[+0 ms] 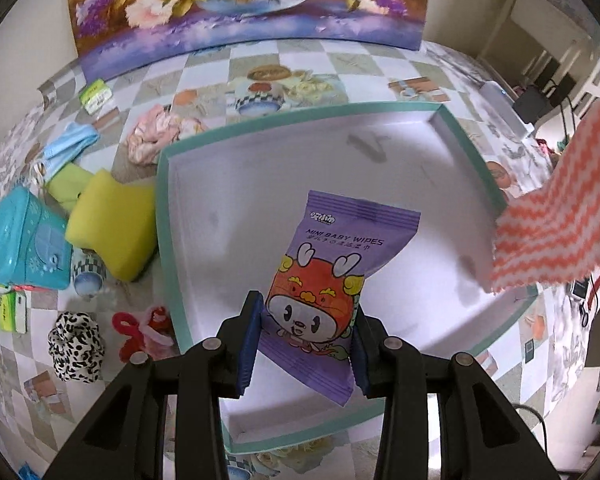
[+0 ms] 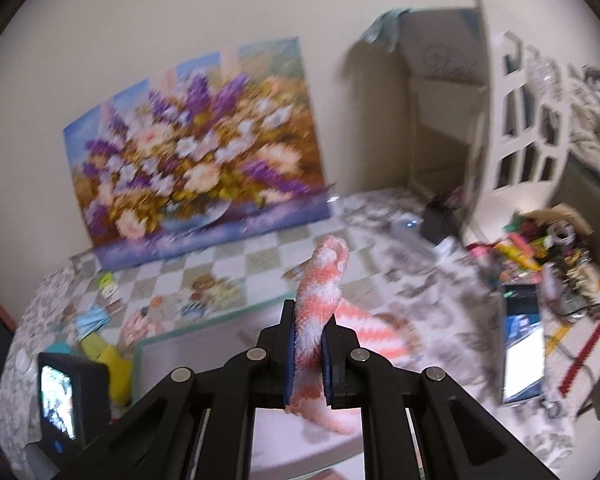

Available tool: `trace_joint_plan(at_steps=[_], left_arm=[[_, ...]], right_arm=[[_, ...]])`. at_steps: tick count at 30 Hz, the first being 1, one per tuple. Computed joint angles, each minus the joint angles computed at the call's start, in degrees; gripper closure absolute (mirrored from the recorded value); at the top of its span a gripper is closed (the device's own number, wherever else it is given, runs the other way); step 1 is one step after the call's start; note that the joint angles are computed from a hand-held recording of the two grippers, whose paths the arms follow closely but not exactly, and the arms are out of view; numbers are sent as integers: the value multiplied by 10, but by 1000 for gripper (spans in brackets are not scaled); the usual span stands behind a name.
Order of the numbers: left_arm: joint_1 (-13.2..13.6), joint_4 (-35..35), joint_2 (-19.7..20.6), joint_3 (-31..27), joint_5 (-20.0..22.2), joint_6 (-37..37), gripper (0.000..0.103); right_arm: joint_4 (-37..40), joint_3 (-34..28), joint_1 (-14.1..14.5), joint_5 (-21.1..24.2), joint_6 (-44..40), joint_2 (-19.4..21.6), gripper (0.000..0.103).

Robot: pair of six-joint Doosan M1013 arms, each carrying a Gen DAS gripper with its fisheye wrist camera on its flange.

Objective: Organize soft objects
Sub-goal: 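Lower the packet into the white tray with the left gripper while the right gripper drops the cloth there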

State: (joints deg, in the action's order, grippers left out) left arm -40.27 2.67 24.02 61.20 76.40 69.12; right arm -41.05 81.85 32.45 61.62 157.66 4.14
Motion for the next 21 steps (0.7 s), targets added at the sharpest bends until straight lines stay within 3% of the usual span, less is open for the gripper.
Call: trace_joint_plan(at_steps=[5,17,21], left_arm=[[6,-7,3,0,-1,-7,62],[16,0,10,0,-1,-26,62],[18,-1,11,0,1,-29,62]], right_arm=[[55,-12,-5,-27,-54,19,92],[255,9,-42,-152,-118,25,92],[267,6,-43,-151,-129,30,92]])
